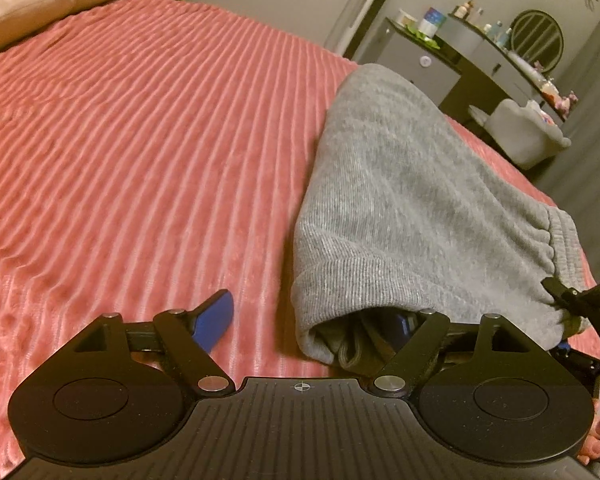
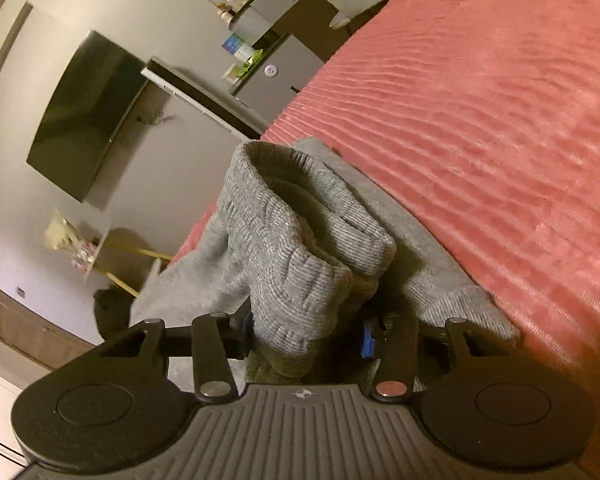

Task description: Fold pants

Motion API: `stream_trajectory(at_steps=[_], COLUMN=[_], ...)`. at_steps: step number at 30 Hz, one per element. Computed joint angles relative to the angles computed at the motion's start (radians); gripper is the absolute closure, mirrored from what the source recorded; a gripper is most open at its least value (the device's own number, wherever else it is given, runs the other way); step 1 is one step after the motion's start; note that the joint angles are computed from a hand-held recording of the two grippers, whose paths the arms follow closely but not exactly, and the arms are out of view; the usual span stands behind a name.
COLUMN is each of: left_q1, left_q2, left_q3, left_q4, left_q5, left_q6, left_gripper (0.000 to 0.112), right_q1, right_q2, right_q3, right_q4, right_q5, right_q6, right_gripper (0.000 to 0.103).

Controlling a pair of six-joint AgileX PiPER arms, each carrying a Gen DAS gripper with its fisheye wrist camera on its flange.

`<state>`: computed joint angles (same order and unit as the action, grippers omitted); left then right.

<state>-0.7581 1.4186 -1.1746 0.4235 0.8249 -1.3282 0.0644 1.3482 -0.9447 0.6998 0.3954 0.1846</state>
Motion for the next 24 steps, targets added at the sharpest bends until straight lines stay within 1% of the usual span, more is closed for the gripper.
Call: stream_trajectory(at_steps=[1,4,5,6,7,8,9,10,11,12,13,14,15,17,22,24], left_q1=[0.003,0.003,-0.001,0.000,0.004,0.008,0.010,0.009,0.012,0.018,0.016,0.005,0.003,0.008,-0.042,-0.049], left_q2=[-0.005,-0.006,-0.007,-0.011,-0.018,-0.026,-0.032,-0.039,-0.052,-0.065,-0.074,-0.078,-0.087,-0.106,-0.114,-0.121], left_q3=[0.007,0.008,0.008,0.013,0.022,0.031,0.036,0.043,0.057,0.072,0.079,0.078,0.084,0.103,0.096,0.100], left_q4=[-0.002,-0.001,0.005,0.007,0.001,-0.007,-0.010,-0.004,-0.002,-0.003,0.018,0.052,0.067,0.072,0.156,0.177], left_q5=[-0.005,-0.005,-0.001,-0.008,-0.020,-0.035,-0.042,-0.046,-0.063,-0.082,-0.079,-0.056,-0.049,-0.067,-0.046,-0.049], left_q6=[0.002,0.001,-0.007,-0.011,-0.009,-0.007,-0.008,-0.016,-0.026,-0.037,-0.067,-0.107,-0.133,-0.155,-0.184,-0.179], left_gripper=[0.030,0.030,0.030,0.033,0.039,0.042,0.046,0.055,0.060,0.070,0.077,0.078,0.078,0.078,0.078,0.078], right_q1=[0.007,0.029,0.038,0.047,0.055,0.055,0.050,0.045,0.041,0.044,0.045,0.048,0.051,0.061,0.086,0.080], right_q2=[-0.004,-0.015,-0.013,-0.023,-0.025,-0.023,-0.026,-0.037,-0.052,-0.062,-0.073,-0.085,-0.096,-0.120,-0.152,-0.163], right_q3=[0.003,0.030,0.027,0.028,0.028,0.019,0.012,0.010,0.012,0.006,0.001,-0.007,-0.011,-0.021,-0.047,-0.043], right_q4=[-0.014,-0.035,-0.069,-0.109,-0.142,-0.166,-0.163,-0.147,-0.128,-0.140,-0.155,-0.168,-0.180,-0.197,-0.329,-0.349], right_q5=[-0.004,-0.030,-0.035,-0.034,-0.038,-0.028,-0.012,-0.001,0.002,0.007,0.015,0.024,0.028,0.031,0.037,0.037], right_q6=[0.014,0.027,0.053,0.093,0.124,0.142,0.144,0.141,0.135,0.154,0.175,0.193,0.205,0.212,0.282,0.287], right_gripper=[0.053,0.050,0.050,0.051,0.054,0.057,0.058,0.060,0.061,0.062,0.062,0.063,0.063,0.063,0.063,0.063])
